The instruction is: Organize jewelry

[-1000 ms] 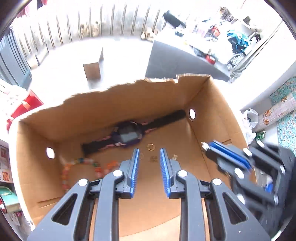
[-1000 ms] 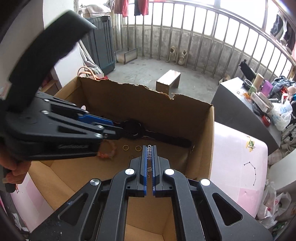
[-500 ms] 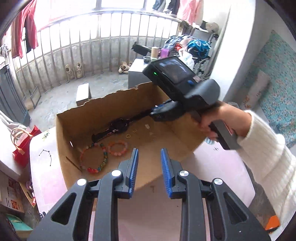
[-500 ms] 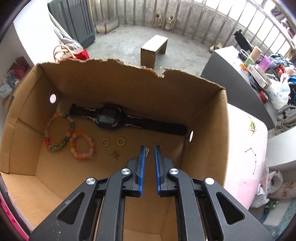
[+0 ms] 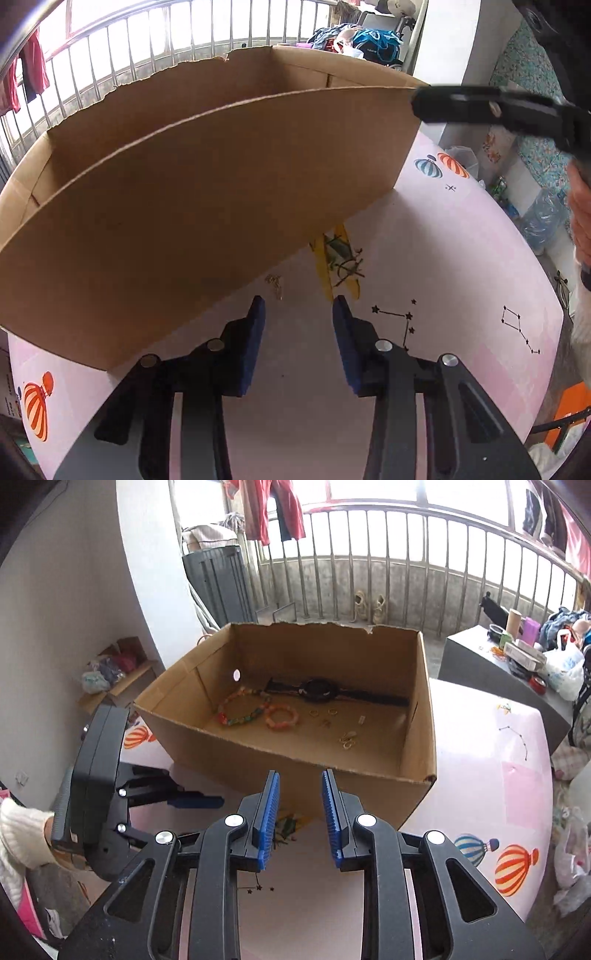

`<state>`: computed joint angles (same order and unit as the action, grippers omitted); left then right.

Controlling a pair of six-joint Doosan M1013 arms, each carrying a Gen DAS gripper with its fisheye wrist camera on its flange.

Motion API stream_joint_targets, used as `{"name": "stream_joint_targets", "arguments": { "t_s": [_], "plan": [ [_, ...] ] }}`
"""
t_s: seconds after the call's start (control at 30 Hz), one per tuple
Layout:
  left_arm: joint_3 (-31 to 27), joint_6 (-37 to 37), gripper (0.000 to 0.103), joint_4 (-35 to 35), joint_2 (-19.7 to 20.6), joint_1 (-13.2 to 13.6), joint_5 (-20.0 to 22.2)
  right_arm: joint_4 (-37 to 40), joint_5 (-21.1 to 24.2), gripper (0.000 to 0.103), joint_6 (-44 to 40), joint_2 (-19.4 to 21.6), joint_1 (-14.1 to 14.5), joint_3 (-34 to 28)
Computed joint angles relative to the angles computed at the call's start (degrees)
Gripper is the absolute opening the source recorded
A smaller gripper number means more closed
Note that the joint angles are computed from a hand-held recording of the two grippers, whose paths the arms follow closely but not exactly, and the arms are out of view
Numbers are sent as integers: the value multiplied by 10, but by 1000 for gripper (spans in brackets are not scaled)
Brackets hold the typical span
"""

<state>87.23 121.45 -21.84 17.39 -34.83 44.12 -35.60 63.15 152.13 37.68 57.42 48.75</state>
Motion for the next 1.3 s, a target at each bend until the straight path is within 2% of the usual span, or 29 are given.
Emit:
{"name": "stream_joint_targets", "arguments": {
  "t_s": [0.03, 0.1, 0.13, 0.17, 0.2, 0.3, 0.4, 0.5, 0.67, 0.8, 0.9, 1.0, 1.07, 1.17, 1.3],
  "plan": [
    [-3, -8, 32, 9, 5, -2, -8, 4, -2, 24, -3, 0, 2, 4],
    [-3, -27, 18, 29, 8, -5, -29, 13, -7, 24, -10, 0, 3, 11],
    [-3, -35, 16, 40, 10, -7, -36, 19, -9, 24, -14, 0, 2, 12],
    [-4, -52, 4, 50, 11, -8, -42, 22, -11, 24, -15, -1, 1, 14],
    [-6, -64, 1, 48, 12, -6, -39, 24, -12, 24, -14, -1, 0, 15],
    [-6, -74, 0, 59, 10, -5, -30, 19, -15, 24, 5, -2, 5, 23],
    [-7, -55, 0, 16, 6, 5, 6, 21, -28, 24, 20, -9, 4, 36],
    [2, -35, 0, 1, -13, 10, -2, 18, -32, 24, 27, -12, 5, 42],
    [-5, 27, 0, -72, -43, 16, -14, -2, -42, 24, 53, -22, 9, 59],
    [-57, 26, 0, -115, -27, 17, -6, -35, -44, 25, 85, -30, 11, 69],
    [-140, -32, 0, -98, 24, 13, 57, -60, -43, 27, 110, -37, 12, 75],
    [-238, -111, 0, -50, 89, 6, 153, -96, -11, 29, 124, -33, 16, 66],
    [-299, -166, 0, -3, 131, -4, 209, -100, -14, 29, 142, -38, 14, 73],
    [-389, -214, 0, -9, 193, -6, 308, -100, -17, 29, 154, -41, 12, 78],
    [-442, -242, 1, 3, 230, -19, 356, -98, -16, 29, 153, -41, 12, 81]
  ]
}}
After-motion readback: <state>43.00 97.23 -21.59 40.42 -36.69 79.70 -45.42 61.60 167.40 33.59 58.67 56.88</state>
